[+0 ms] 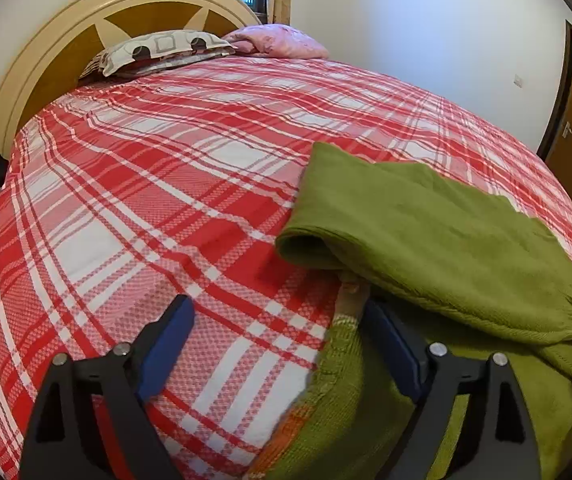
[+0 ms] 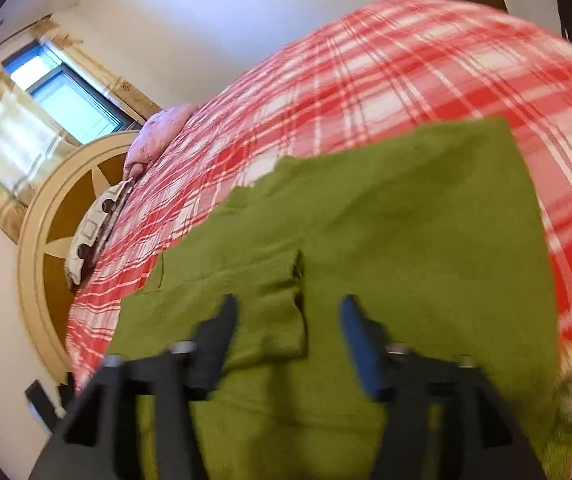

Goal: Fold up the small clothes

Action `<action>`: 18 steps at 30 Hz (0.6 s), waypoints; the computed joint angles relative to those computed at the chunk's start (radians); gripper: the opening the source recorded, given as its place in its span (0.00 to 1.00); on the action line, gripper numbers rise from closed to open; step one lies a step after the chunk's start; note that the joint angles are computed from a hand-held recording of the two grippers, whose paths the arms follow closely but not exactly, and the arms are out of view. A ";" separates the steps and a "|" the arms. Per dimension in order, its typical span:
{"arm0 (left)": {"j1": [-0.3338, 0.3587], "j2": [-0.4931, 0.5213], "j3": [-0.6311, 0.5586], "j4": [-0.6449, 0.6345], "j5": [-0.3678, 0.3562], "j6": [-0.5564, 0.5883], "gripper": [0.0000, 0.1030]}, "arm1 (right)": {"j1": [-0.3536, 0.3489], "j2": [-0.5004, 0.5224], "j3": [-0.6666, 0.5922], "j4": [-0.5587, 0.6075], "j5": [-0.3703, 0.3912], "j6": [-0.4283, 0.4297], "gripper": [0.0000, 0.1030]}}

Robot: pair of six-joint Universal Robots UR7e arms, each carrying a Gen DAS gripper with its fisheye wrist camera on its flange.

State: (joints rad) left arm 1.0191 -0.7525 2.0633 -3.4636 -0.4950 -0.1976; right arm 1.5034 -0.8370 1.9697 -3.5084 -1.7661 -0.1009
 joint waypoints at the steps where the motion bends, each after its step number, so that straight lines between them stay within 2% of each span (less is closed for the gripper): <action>1: 0.002 -0.002 0.000 0.002 -0.008 0.003 0.92 | 0.015 0.023 -0.027 0.003 -0.026 -0.014 0.60; 4: 0.006 -0.006 0.002 -0.006 -0.024 0.002 0.93 | 0.048 0.078 -0.122 0.088 -0.130 -0.082 0.60; 5: 0.009 -0.009 0.006 -0.023 -0.035 0.003 0.93 | 0.068 0.109 -0.156 0.094 -0.183 -0.131 0.60; 6: 0.010 -0.009 0.009 -0.040 -0.043 0.004 0.93 | 0.079 0.131 -0.179 0.085 -0.223 -0.183 0.55; 7: 0.013 -0.011 0.013 -0.059 -0.055 0.005 0.93 | 0.094 0.151 -0.200 0.087 -0.257 -0.225 0.46; 8: 0.014 -0.011 0.016 -0.070 -0.061 0.006 0.93 | 0.111 0.172 -0.223 0.099 -0.298 -0.271 0.26; 9: 0.015 -0.010 0.016 -0.080 -0.064 0.008 0.93 | 0.122 0.185 -0.236 0.100 -0.334 -0.304 0.14; 10: 0.014 -0.007 0.014 -0.079 -0.061 0.007 0.93 | 0.129 0.189 -0.240 0.103 -0.343 -0.320 0.09; 12: 0.012 -0.002 0.002 -0.053 -0.042 -0.006 0.93 | 0.134 0.176 -0.224 0.093 -0.341 -0.331 0.07; 18: 0.015 -0.007 -0.001 -0.038 -0.040 -0.038 0.93 | 0.174 0.121 -0.165 -0.173 -0.320 -0.456 0.03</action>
